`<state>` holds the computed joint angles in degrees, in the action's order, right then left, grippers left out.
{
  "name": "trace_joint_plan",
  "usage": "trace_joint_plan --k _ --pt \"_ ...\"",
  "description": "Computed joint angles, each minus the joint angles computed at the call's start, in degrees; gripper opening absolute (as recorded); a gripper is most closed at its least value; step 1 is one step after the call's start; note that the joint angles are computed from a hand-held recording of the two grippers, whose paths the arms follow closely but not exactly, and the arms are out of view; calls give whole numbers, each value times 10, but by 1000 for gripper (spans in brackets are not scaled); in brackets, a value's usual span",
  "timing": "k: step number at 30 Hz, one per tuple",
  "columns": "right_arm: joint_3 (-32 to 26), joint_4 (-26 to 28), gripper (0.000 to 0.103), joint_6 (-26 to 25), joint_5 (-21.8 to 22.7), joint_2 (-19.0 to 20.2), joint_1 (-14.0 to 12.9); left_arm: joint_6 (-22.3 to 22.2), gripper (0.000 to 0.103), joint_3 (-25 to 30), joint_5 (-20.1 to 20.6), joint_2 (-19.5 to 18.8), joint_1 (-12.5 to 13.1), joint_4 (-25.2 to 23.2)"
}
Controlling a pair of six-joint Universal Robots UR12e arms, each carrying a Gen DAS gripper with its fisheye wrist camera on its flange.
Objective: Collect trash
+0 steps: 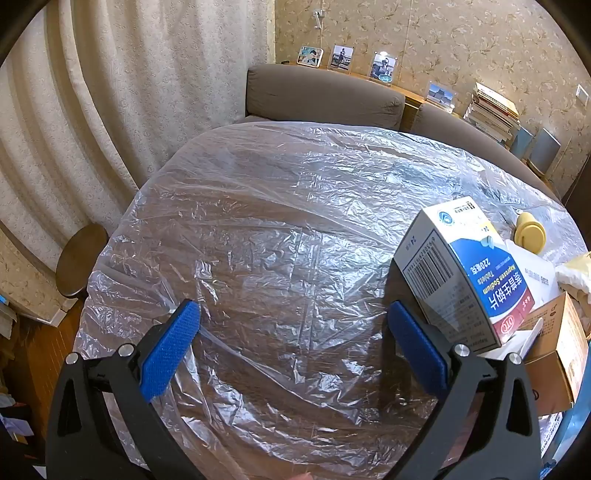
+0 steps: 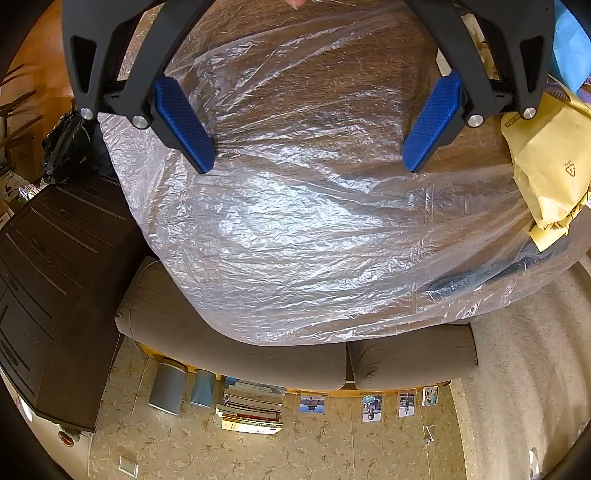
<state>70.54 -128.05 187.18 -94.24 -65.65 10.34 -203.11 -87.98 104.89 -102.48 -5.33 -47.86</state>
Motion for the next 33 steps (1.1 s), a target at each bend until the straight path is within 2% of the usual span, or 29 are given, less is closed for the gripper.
trace_joint_plan --k 30,31,33 --pt "-1 -3 99 0 2 4 2 3 102 0 -1 0 0 1" --pt "-2 2 99 2 7 4 0 10 102 -2 -5 1 1 3" --pt "7 -11 99 25 52 -4 -11 20 102 -7 -23 8 5 7"
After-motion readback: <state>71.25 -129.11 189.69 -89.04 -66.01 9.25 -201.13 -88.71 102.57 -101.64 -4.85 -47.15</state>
